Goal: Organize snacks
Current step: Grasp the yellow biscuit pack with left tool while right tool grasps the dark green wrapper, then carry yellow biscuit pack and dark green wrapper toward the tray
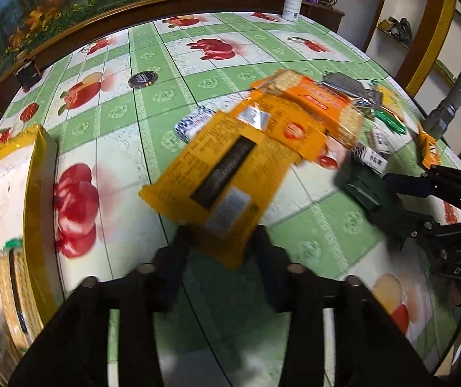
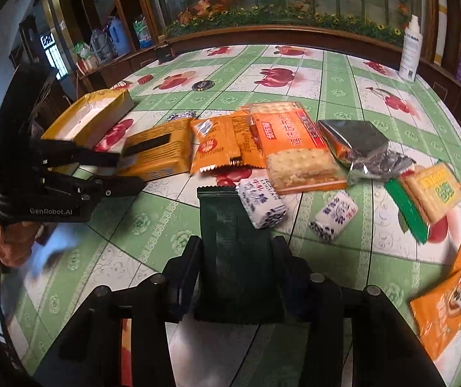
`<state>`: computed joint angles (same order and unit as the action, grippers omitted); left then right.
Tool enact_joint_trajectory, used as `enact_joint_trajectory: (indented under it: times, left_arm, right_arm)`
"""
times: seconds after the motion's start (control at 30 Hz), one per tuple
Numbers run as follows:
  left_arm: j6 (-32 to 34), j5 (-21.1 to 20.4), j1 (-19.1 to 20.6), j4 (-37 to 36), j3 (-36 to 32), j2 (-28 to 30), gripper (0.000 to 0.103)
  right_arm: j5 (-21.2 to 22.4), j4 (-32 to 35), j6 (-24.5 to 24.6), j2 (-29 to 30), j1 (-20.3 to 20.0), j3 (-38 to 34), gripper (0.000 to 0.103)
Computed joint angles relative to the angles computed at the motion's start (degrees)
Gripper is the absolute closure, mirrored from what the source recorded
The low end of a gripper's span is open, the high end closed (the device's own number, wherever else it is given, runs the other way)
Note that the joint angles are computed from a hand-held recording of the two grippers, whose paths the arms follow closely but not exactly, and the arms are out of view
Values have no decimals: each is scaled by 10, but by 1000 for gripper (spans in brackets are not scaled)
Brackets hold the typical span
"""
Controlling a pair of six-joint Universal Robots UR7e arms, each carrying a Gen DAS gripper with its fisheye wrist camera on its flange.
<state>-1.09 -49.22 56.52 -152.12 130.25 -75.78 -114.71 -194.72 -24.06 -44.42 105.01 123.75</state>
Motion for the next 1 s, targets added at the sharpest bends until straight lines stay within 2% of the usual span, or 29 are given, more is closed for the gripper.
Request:
enact_joint_trajectory:
  times: [0.1,0.17,0.23,0.27,0.3,0.37,0.4,0.47,0.53,0.73,0.8,0.87,0.9,0.93,0.97,1.0]
  left_arm:
    - [-23,-25,-6,7,16,-19,88]
    - [-31,-36,-10,14,23,-29,87]
    - [-44,-29,-14,22,22,-33,86]
    - [-49,-21,-16,25,18,-32,74]
    - [-52,-16,-17,26,13,-31,46]
    - [-30,-11,-15,-12,11,-28,16]
    - [-8,-5,-16,-46,13,-23,16]
    - [18,10,-15,-67,3,-9,16]
    - [39,-4,-2,-41,-21,5,16]
    - [90,17,9,-29,-53,61,16]
    - [95,6,15,-10,-68,76,16]
    - [97,-16,21,-25,-72,83,16]
    - [100,-11,20,-43,-70,89,16]
    - [94,-11,21,-53,-70,92,19]
    - [92,-10,19,-67,-66,91,29]
    - [84,-4,16,-65,-63,89,33]
  right_arm:
    - [38,2,24,-21,-12,21,57]
    - [44,-6,32,-29,-14,34,57]
    - [52,-10,38,-38,-16,47,57]
    - [53,-13,40,-41,-16,52,57]
    - [53,-17,41,-43,-16,57,57]
    - [60,-24,44,-50,-17,66,57]
    - [64,-28,48,-53,-17,72,57]
    - [71,-30,52,-57,-18,77,57]
    - [72,-36,53,-59,-17,81,57]
    - [82,-30,56,-60,-22,79,57]
    - [83,-26,57,-59,-22,77,57]
    - [83,-24,59,-56,-21,75,57]
    - [83,-22,58,-54,-22,73,57]
    - [82,-21,58,-52,-21,72,57]
    - [82,-22,58,-51,-21,71,57]
    - [79,-23,57,-49,-19,70,57]
